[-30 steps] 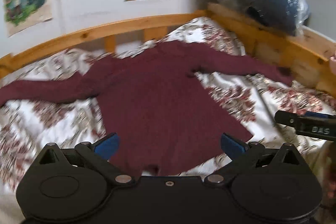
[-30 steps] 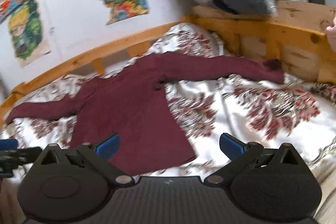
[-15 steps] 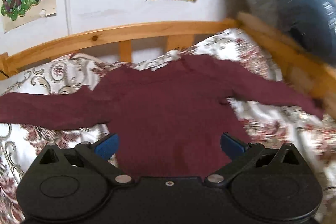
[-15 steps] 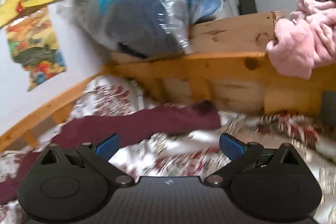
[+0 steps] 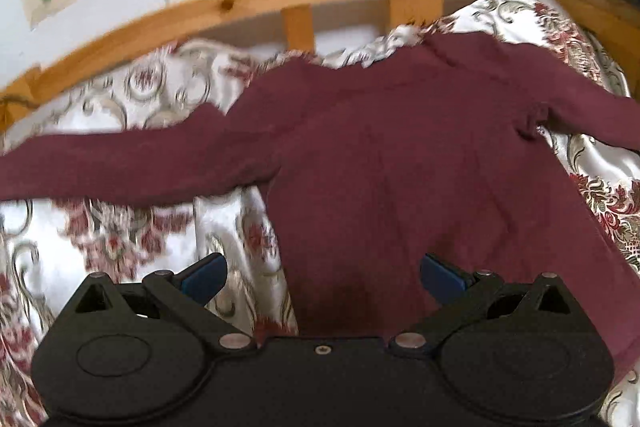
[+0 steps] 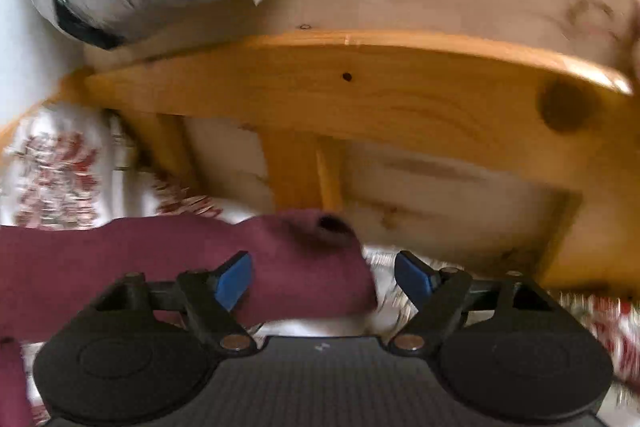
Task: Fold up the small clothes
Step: 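Reach the right gripper to a sleeve cuff and close on it, then carry the held sleeve across the shirt body with the right gripper, then release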
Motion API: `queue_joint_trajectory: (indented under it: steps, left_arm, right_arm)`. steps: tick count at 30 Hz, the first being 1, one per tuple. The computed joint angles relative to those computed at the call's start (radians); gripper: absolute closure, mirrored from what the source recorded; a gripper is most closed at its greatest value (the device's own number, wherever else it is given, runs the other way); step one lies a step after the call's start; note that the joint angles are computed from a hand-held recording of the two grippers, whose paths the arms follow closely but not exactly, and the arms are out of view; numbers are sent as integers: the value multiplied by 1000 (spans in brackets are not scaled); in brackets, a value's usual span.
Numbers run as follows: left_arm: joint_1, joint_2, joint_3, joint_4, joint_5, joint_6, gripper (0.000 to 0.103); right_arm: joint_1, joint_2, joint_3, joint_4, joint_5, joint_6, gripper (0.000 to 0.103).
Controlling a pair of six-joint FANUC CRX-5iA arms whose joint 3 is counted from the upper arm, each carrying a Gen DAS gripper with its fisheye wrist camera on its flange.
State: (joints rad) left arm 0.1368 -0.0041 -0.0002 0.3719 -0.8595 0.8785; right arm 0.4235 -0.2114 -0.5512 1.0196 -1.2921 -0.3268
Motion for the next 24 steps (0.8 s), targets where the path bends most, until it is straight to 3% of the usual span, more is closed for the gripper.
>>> queue_joint_trajectory:
  steps: [2, 3, 6, 10, 16, 19, 24]
  left_arm:
    - [18, 14, 18, 25, -49, 21, 1]
    - [18, 15, 21, 21, -59, 39, 1]
    - [28, 23, 36, 26, -90, 75, 1]
    - [30, 36, 64, 14, -112, 89, 1]
    - [76, 41, 87, 89, -154, 72, 1]
    - [104, 30, 68, 143, -134, 50, 1]
    - [137, 32, 49, 175, -111, 66, 1]
  right_arm:
    - [-24, 32, -1, 18, -8, 2, 22]
    - [-35, 39, -3, 24, -1, -4, 28]
    - [-55, 38, -6, -18, 26, -7, 64]
    - [-57, 21, -29, 10, 51, -21, 87]
    - [5, 0, -27, 55, 0, -39, 94]
    - [63, -12, -1, 98, -38, -41, 95]
    - [167, 17, 88, 206, -5, 24, 95]
